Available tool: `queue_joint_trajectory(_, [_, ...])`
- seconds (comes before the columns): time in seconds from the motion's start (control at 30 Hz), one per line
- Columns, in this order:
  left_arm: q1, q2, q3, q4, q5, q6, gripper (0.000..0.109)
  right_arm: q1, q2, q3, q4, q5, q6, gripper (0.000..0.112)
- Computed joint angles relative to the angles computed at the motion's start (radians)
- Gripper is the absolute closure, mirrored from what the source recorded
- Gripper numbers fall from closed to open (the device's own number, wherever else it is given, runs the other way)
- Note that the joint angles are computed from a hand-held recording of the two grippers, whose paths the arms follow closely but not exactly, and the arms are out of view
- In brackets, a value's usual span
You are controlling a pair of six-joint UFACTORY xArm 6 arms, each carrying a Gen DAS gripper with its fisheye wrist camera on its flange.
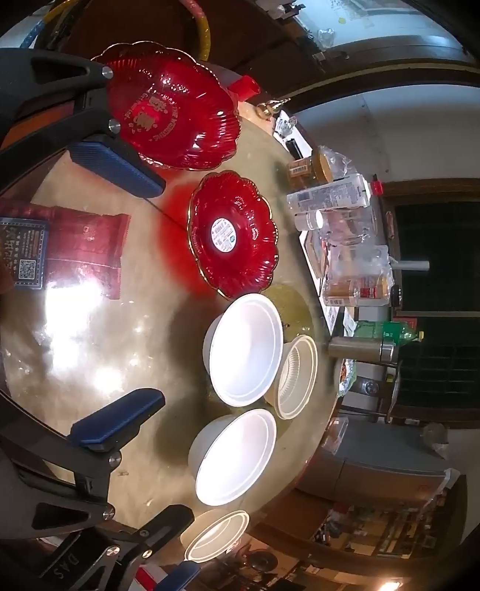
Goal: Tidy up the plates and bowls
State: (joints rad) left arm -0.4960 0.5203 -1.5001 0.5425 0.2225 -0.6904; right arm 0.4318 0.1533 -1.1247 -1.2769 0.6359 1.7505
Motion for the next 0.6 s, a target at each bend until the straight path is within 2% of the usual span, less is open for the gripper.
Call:
queue_joint_trajectory(0.1, [0.008,-0.005,0.010,0.018,-0.011,-0.020,0.006,-0.001,0.001,-0.002,0.013,0.001,-0.014,0.009])
queue_joint_trajectory(0.13, [0.003,0.002,-0.007,0.027,0.020,-0.007,0.006,0.000,0.001,-0.002,0.009,0.002,-0.010,0.010])
queue_joint_trajectory(0.27, [0.002,0.004,-0.008,-0.038,0.011,0.040,0.006,-0.002,0.002,-0.001,0.007,-0.002,-0.006,0.009])
queue_joint_trajectory(0.6, [0.000,0.001,-0.006,0.029,0.019,-0.009,0.006,0.000,0.000,0.002,0.002,0.002,0.002,0.009])
